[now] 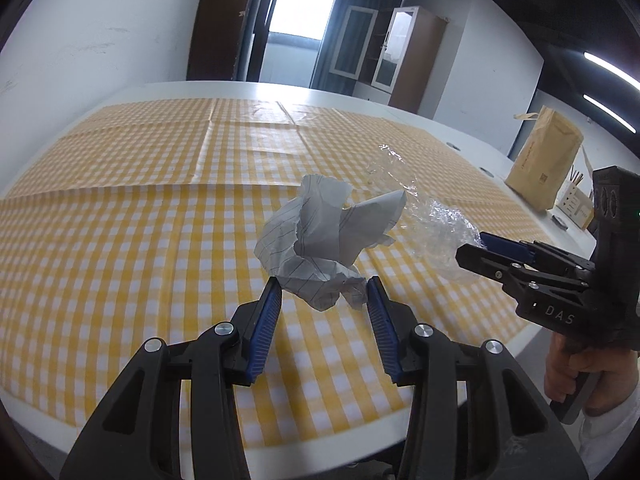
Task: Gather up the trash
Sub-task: 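Lift the white paper and clear wrapper and carry both over the wastebasket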
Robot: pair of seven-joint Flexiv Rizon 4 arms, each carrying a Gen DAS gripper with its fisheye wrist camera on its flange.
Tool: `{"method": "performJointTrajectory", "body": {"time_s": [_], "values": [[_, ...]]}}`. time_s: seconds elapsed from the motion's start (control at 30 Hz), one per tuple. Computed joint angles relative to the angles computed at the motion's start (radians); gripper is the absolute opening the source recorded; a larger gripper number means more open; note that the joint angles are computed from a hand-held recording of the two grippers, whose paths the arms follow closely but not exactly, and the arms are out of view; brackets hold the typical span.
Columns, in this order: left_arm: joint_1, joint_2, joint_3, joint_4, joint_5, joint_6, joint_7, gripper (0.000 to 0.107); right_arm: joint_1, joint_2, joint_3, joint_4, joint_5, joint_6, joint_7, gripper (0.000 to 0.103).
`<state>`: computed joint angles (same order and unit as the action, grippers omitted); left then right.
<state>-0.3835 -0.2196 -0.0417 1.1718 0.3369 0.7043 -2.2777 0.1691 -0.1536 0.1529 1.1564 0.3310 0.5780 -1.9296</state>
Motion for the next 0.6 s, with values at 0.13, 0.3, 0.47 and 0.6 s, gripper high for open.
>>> {"method": "performJointTrajectory", "body": {"time_s": [0.13, 0.3, 0.47, 0.6], "values": [[-0.024, 0.033, -0.001, 0.032, 0.040, 0.029, -0.050, 0.044, -0.020, 0.061, 0.002, 0.057, 0.050, 0.011, -0.027, 0.045], [-0.050, 0.092, -0.022, 0.093, 0.119, 0.044, -0.132, 0.044, -0.019, 0.155, -0.010, 0.186, 0.055, 0.098, -0.056, 0.045], [-0.055, 0.145, -0.058, 0.141, 0.166, 0.036, -0.163, 0.044, -0.016, 0.237, -0.050, 0.263, 0.134, 0.081, -0.101, 0.045], [-0.056, 0.184, -0.093, 0.181, 0.190, 0.027, -0.179, 0.044, -0.009, 0.311, -0.083, 0.332, 0.184, 0.054, -0.145, 0.045]]}}
